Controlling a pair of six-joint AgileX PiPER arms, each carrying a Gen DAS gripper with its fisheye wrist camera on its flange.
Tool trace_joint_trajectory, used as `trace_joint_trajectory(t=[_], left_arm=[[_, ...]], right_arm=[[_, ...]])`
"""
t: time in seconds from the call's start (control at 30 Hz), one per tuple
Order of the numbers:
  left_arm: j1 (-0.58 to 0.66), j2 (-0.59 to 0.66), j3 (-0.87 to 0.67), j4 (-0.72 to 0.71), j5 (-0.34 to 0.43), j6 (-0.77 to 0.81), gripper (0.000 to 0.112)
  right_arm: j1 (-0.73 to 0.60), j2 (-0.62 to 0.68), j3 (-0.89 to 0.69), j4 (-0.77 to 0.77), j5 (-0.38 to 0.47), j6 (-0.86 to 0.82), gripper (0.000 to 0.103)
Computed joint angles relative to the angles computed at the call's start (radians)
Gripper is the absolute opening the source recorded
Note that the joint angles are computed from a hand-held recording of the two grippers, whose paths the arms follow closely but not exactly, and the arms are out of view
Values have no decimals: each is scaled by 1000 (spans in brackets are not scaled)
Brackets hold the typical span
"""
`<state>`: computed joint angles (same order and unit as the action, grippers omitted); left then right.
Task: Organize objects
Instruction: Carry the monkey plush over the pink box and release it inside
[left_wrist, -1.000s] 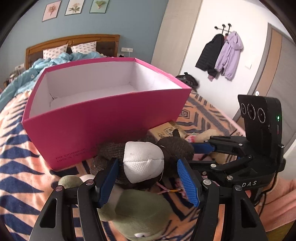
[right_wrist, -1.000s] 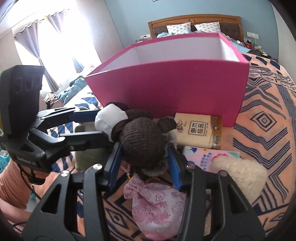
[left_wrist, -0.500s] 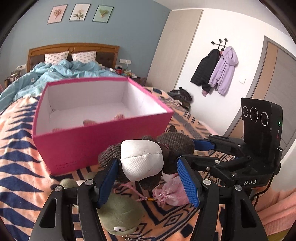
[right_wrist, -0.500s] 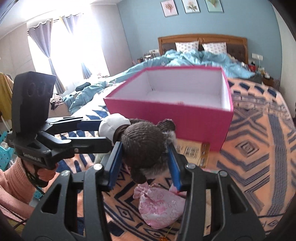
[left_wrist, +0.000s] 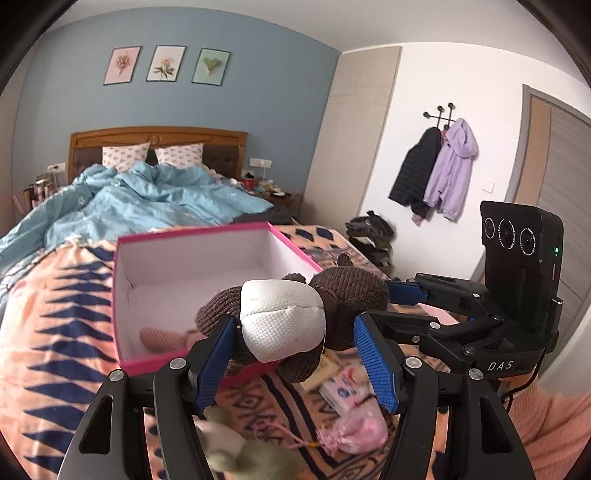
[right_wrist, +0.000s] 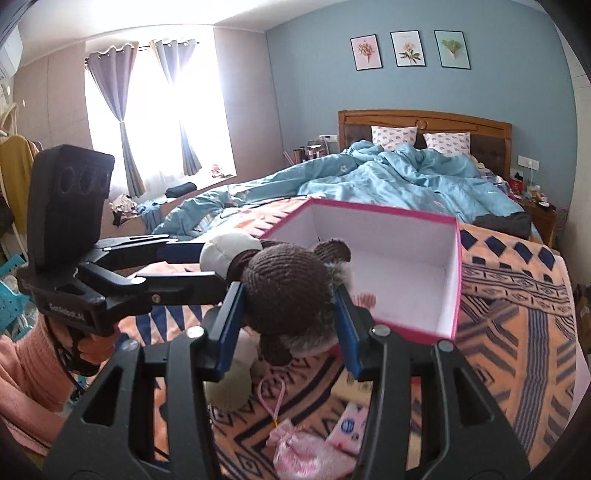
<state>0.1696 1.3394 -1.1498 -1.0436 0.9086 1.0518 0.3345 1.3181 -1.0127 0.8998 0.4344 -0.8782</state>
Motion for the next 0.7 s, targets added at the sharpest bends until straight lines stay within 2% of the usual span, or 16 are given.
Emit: trace_joint_trajectory(t=[0.27,0.53,0.7], left_arm=[[-39,118,-170,88,-69,-121,66],[-64,256,-281,174,-117,-219,66],[-47,337,-327,176,-106,-251,66]], right_arm=[[-62,169,-212,38,106,-34,49],[-69,353,-425,-82,165,79,49],[-74,457,-531,-124,210,137,49]])
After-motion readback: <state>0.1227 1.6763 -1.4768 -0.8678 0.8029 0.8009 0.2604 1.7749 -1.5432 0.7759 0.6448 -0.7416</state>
